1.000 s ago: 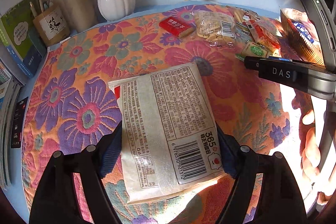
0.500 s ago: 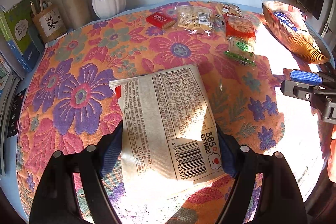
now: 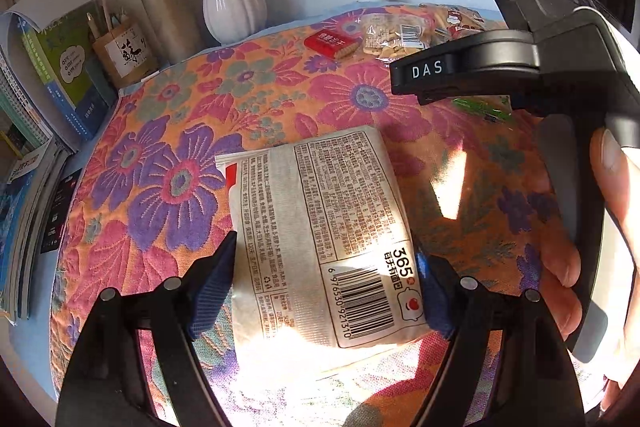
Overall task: Organize snacks
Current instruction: 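Grasp the green-label cracker pack with right gripper while left holds the white bag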
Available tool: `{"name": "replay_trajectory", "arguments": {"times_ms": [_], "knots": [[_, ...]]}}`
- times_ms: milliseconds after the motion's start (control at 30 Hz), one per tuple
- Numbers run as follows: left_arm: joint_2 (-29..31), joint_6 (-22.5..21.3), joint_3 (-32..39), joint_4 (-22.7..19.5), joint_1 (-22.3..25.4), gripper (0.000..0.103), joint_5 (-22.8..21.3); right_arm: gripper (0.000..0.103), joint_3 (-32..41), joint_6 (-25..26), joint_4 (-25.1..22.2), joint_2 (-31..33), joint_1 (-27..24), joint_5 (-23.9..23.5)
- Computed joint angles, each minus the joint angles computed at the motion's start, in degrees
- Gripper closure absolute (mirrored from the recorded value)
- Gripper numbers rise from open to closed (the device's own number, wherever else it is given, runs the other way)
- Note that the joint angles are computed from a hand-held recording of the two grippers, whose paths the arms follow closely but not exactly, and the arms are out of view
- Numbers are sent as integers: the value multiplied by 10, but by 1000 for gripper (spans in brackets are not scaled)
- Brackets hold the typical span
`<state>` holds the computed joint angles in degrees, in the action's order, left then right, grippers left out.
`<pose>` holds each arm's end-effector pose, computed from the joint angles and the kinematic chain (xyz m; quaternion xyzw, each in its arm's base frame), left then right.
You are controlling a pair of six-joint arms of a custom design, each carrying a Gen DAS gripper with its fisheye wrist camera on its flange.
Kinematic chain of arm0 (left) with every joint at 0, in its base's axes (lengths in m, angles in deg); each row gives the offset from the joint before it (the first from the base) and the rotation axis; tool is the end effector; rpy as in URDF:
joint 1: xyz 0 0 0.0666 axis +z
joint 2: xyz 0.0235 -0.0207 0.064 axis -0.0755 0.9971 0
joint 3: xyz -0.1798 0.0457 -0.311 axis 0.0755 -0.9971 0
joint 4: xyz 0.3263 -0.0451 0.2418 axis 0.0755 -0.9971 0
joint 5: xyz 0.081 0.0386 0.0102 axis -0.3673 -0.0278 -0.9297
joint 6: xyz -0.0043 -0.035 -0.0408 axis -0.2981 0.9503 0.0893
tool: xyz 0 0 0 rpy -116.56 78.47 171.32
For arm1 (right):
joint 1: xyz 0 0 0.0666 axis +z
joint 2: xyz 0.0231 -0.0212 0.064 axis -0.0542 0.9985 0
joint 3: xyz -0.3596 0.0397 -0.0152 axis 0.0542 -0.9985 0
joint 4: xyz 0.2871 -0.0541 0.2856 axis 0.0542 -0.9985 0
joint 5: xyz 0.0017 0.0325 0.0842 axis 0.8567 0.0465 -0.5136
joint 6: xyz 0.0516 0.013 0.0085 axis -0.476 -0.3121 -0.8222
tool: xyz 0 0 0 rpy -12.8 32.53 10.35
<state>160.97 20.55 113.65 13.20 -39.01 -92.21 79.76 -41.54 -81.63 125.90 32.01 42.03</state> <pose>0.4523 -0.3015 0.3196 0.1626 0.9329 0.0144 0.3211 0.5489 0.3667 0.3230 0.1473 0.9482 -0.0423 0.2784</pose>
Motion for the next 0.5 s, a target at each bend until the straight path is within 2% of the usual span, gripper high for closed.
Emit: {"name": "replay_trajectory", "arguments": {"times_ms": [67,100,133,200,233,367,400,500], "knots": [[1,1,1,0,2,25,2,16,-16,4,12,-11,1,5],[1,1,1,-1,2,25,4,25,-29,11,22,-21,2,5],[1,1,1,0,3,25,5,39,-42,20,33,-30,3,2],[2,-1,2,0,3,25,4,43,-80,29,50,-58,6,-3],[3,-2,3,0,3,25,3,50,-101,31,62,-72,8,-7],[2,-3,2,1,3,25,2,52,-200,72,118,-144,18,-36],[2,-3,2,1,3,25,2,57,-223,81,127,-162,21,-39],[2,-4,2,1,3,25,1,57,-287,100,154,-215,23,-66]]}}
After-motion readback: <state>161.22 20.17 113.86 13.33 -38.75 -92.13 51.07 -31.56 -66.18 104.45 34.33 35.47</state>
